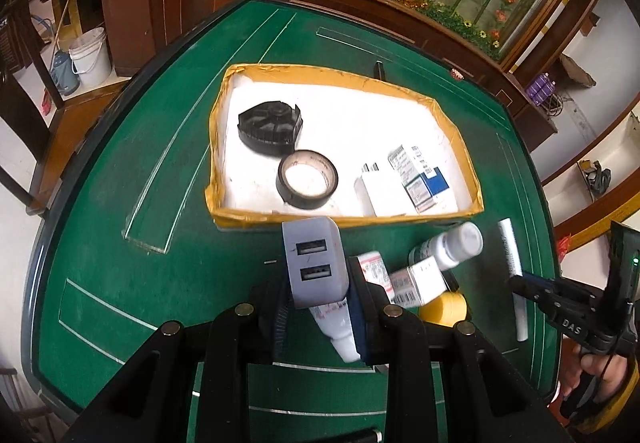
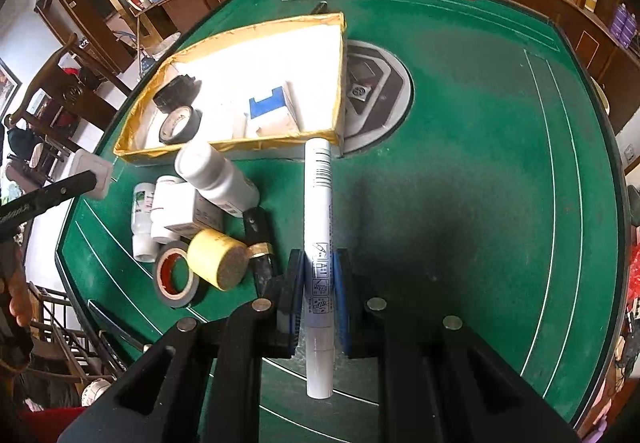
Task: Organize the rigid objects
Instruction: 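Carry USB charger over tray with left gripper while right carries marker toward tray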
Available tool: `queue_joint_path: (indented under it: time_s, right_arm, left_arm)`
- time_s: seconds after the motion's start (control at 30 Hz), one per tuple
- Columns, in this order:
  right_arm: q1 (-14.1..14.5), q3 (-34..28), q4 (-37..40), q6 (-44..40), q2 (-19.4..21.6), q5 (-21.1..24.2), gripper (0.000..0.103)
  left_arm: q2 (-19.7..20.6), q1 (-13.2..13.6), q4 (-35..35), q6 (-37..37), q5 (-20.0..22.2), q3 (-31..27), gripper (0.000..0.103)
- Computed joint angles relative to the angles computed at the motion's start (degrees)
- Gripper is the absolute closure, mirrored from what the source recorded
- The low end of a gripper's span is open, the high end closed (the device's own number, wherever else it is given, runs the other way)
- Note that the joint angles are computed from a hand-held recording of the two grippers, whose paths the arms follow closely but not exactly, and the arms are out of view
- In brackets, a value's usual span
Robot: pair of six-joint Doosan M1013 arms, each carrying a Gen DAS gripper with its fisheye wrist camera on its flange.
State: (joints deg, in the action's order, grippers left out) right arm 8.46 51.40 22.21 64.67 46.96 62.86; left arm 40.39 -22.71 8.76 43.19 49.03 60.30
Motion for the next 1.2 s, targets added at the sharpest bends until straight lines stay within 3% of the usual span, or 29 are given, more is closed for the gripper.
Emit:
queue_joint_path:
  time_s: [0.43, 0.7, 1.03, 1.2]
  right_arm:
    - [0.7, -3.2, 0.9, -0.1, 0.9, -0.2, 0.089]
    - [1.5, -8.6, 1.1, 0.3, 3.0, 0.1, 0.089]
    - [3.2, -22.9, -2.1, 3.1, 10.2, 4.3, 0.089]
    - [3.9, -36.8, -5.3, 6.0, 17.9, 10.8, 0.089]
  left_arm:
    - [4.7, 2.4, 1.2, 2.3, 5.3, -7.9, 0.075]
    - [6.9, 3.2, 0.5, 3.9, 7.5, -10.8, 0.075]
    - [8.8, 4.1, -0.4, 4.2, 9.7, -12.7, 0.075]
    - [9.9, 4.2, -0.6, 4.8, 10.8, -14.3, 0.075]
